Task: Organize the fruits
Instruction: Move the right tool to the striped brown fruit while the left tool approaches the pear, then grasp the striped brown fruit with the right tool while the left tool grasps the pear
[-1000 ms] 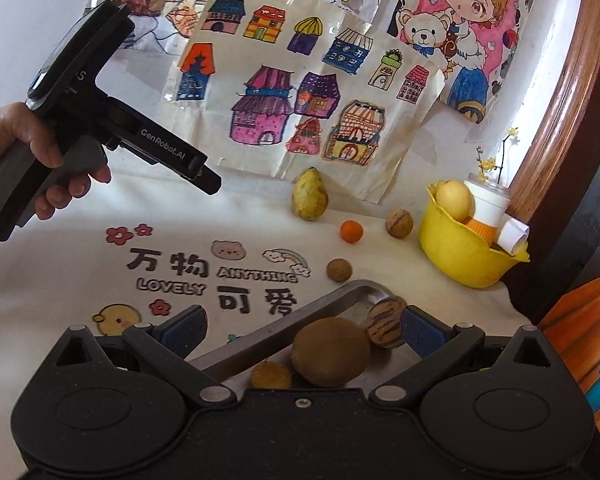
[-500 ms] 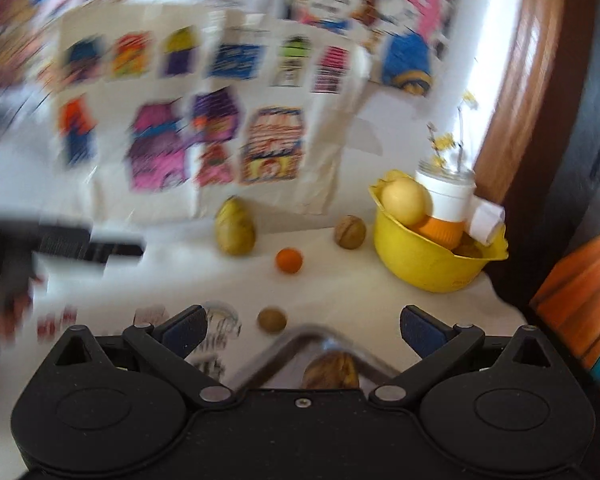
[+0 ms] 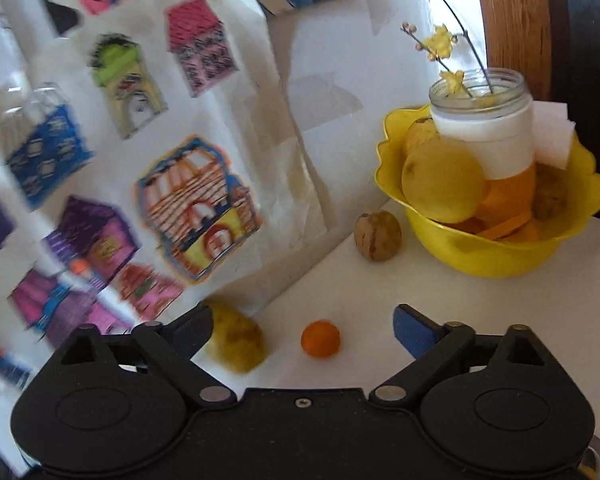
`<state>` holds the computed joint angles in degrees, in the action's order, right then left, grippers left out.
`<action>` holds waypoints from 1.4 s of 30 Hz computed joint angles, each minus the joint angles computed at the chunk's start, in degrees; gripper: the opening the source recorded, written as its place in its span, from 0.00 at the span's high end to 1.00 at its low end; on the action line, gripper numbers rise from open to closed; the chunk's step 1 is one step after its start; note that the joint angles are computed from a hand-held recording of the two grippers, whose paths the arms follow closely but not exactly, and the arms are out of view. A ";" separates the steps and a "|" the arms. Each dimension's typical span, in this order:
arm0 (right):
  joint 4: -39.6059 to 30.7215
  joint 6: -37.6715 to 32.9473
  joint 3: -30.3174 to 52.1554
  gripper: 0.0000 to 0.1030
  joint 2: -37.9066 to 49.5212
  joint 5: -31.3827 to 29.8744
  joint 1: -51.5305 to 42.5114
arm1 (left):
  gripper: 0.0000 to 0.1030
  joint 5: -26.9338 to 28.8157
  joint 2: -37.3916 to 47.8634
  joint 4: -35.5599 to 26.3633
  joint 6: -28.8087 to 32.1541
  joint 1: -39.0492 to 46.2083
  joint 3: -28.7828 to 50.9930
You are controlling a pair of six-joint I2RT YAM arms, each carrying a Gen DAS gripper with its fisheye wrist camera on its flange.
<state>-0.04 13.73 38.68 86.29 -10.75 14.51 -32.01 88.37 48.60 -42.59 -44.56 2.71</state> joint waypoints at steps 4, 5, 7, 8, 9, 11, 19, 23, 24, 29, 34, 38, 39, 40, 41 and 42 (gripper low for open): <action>5.65 1.20 2.69 0.15 8.47 3.08 0.73 | 0.01 -1.16 7.11 5.50 1.65 0.49 1.50; 7.14 2.05 3.22 0.17 10.44 3.15 0.50 | 0.01 -1.64 8.90 6.95 1.86 0.47 1.94; 9.84 3.46 4.20 0.18 13.66 3.04 0.00 | 0.01 -2.01 11.81 9.03 2.11 0.78 3.04; 11.21 4.09 4.75 0.19 15.25 3.43 -0.11 | 0.02 -1.96 13.28 10.33 2.47 1.10 3.61; 12.17 4.52 5.23 0.19 16.48 3.87 -0.15 | 0.02 -2.21 14.50 11.41 2.81 1.23 4.06; 14.25 5.43 5.95 0.20 18.65 4.75 -0.14 | 0.04 -3.16 16.87 12.93 3.54 1.34 5.21; 19.70 7.79 9.58 0.26 26.66 8.21 0.37 | 0.10 -0.45 23.25 16.51 4.03 4.87 8.91; 21.94 8.20 10.99 0.29 29.76 9.78 1.18 | 0.11 0.24 24.67 17.68 3.80 5.61 9.87; 22.32 8.54 11.38 0.30 30.46 10.09 1.27 | 0.11 0.60 25.02 17.91 3.88 5.84 10.15; 25.28 9.39 12.20 0.36 32.66 11.97 1.82 | 0.13 3.18 26.18 16.99 3.54 7.56 12.38; 24.51 9.72 15.74 0.36 35.45 11.83 0.64 | 0.16 4.31 27.09 17.97 2.76 8.83 12.65; 25.49 10.23 16.75 0.36 37.12 13.90 1.49 | 0.19 5.57 27.59 17.61 1.97 9.79 13.17; 25.60 10.73 16.76 0.37 37.29 14.54 1.73 | 0.19 5.94 27.81 17.61 1.91 10.06 13.31; 25.09 11.26 17.42 0.39 37.85 14.95 1.80 | 0.20 6.21 28.03 17.64 1.78 10.30 13.42; 24.15 12.07 18.25 0.42 38.45 15.39 1.86 | 0.20 6.51 28.28 17.74 1.65 10.57 13.58; 23.99 13.26 20.13 0.42 40.17 16.18 2.42 | 0.21 6.70 28.30 17.52 1.45 10.78 13.76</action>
<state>23.95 26.99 58.81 126.46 5.44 16.93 -25.31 116.67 66.12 -41.14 -33.78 16.48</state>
